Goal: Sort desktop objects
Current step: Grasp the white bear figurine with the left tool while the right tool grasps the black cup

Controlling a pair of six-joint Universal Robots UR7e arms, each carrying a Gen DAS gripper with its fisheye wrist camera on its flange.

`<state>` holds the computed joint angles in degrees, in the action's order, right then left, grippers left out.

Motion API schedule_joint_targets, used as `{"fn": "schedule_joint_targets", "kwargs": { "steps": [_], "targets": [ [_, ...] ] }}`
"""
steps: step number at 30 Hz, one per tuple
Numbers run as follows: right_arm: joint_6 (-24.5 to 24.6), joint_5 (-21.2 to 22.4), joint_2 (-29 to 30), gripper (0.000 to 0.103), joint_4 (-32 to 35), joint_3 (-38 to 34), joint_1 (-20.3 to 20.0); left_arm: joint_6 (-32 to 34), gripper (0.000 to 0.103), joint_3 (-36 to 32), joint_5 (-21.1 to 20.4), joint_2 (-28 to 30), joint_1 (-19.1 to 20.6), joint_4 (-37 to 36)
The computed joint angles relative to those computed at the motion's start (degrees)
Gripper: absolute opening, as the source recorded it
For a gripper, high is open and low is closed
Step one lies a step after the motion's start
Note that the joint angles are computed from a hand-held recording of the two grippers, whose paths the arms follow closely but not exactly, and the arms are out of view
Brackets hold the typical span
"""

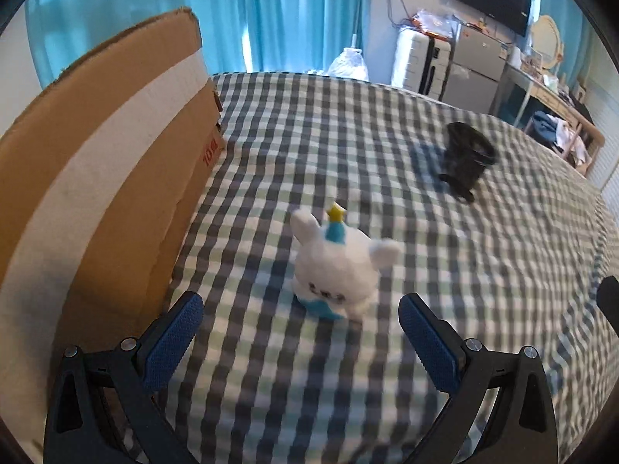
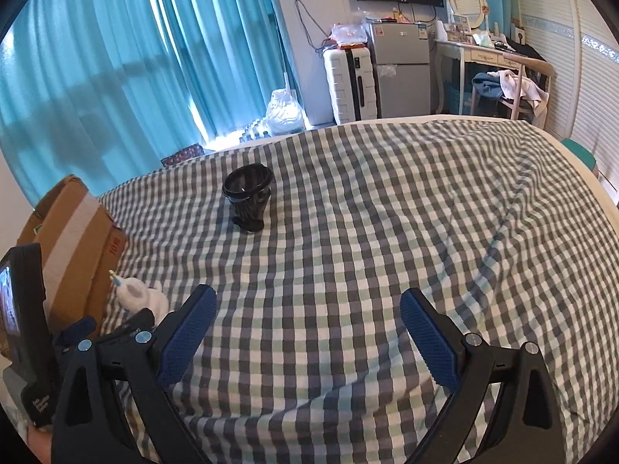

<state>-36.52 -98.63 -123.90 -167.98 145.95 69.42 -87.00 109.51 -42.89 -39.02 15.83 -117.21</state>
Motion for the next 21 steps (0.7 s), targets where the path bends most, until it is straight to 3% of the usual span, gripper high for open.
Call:
{"fn": "schedule_joint_targets", "kwargs": {
  "steps": [9, 14, 21],
  "targets": [
    [-1.1, 4.2, 12.1, 0.096, -7.3, -3.7, 3.0, 5.0, 0.103, 1.8, 0.8, 1.4, 2.5, -9.0],
    [-0.6, 3.4, 19.7, 0.096, -10.3, -6.7, 5.8, 9.0, 0.094, 3.9, -0.7, 1.4, 3.4, -16.1],
    [-0.1, -2.1, 32.4, 0.096, -16.0, -11.9, 10.6, 10.8, 0.084, 5.4, -0.2, 0.4, 2.8, -17.7]
  ]
}}
